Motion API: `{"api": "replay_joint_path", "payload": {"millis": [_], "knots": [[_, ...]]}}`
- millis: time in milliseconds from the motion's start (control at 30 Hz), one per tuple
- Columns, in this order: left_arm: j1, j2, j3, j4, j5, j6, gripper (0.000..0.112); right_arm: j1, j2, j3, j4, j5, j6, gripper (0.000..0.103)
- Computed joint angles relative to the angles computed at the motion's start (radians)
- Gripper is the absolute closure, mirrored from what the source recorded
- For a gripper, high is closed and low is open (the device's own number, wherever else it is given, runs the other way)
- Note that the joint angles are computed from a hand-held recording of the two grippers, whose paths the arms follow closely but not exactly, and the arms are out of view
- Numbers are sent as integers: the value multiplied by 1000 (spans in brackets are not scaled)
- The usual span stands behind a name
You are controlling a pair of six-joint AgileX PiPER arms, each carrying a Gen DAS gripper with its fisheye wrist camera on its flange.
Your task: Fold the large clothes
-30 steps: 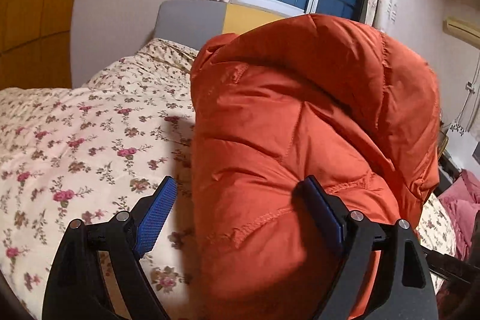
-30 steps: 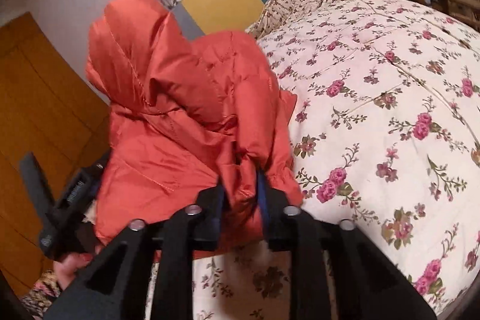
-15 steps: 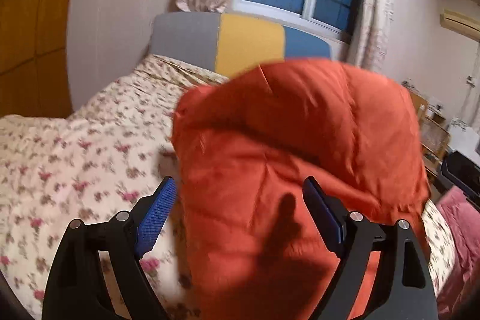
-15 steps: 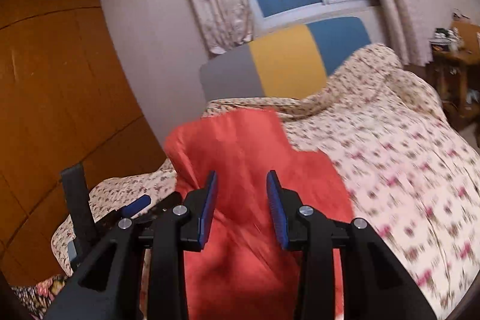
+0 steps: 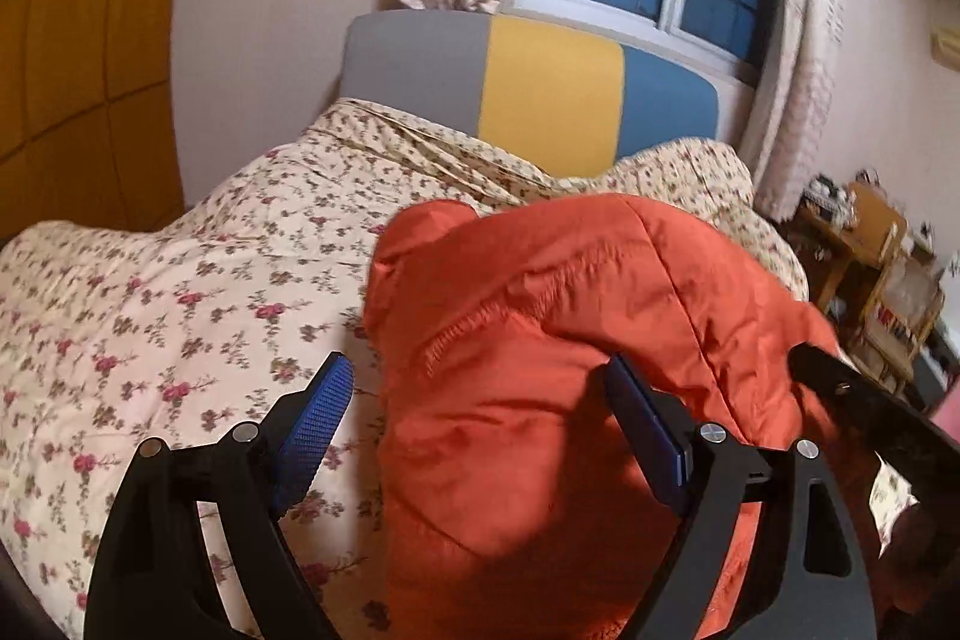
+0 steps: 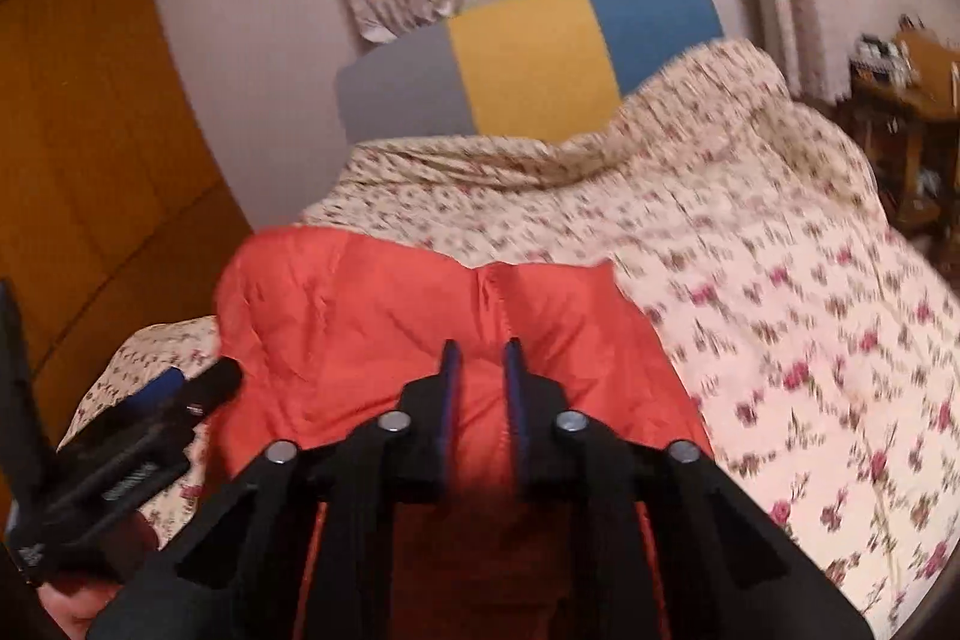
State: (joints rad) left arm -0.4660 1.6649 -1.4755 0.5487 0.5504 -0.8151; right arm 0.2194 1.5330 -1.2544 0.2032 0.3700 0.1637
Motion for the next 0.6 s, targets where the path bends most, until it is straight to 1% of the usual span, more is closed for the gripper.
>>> {"api": "replay_joint_path", "payload": {"millis": [33,100,167,200,233,267,300,333,367,400,433,467,500,533,567,600], "knots": [[-6,13,-3,-12,-3,14,27,-12,9,25,21,-28,-25,95],[-7,32,-8,-32,-9,30,20,-11,-5,89,-12,-82,-7,98],[-7,46,0,-47,-26,23,18,-10,4,143,-66,-154,38,99],[-4,52,2,-87,-37,55,18,-11,2,164,-64,-172,42,99],[-1,55,3,-120,-45,86,18,-18,6,169,-25,-175,13,99],[0,55,6,-141,-52,109,18,-26,4,168,33,-163,-40,99],[-3,55,6,-137,-48,113,18,-34,-1,155,58,-133,-66,99],[-6,56,2,-134,-40,119,18,-36,-9,142,58,-103,-62,95],[-6,55,-5,-142,-30,142,18,-44,-26,130,98,-76,-97,88],[-7,56,-12,-145,-24,154,18,-42,-51,125,102,-67,-97,80],[-5,55,-21,-145,-19,167,18,-33,-68,113,66,-65,-65,69],[-5,59,-31,-136,-15,167,18,-19,-71,73,-11,-50,-22,69],[-6,66,-49,-122,-7,164,18,4,-68,34,-101,-16,47,70],[-8,84,-85,-97,16,153,18,15,-36,-33,-163,38,75,71],[-10,105,-123,-80,41,145,18,20,-3,-87,-184,85,88,71],[-9,127,-165,-79,67,149,18,13,39,-140,-165,130,75,71]]}}
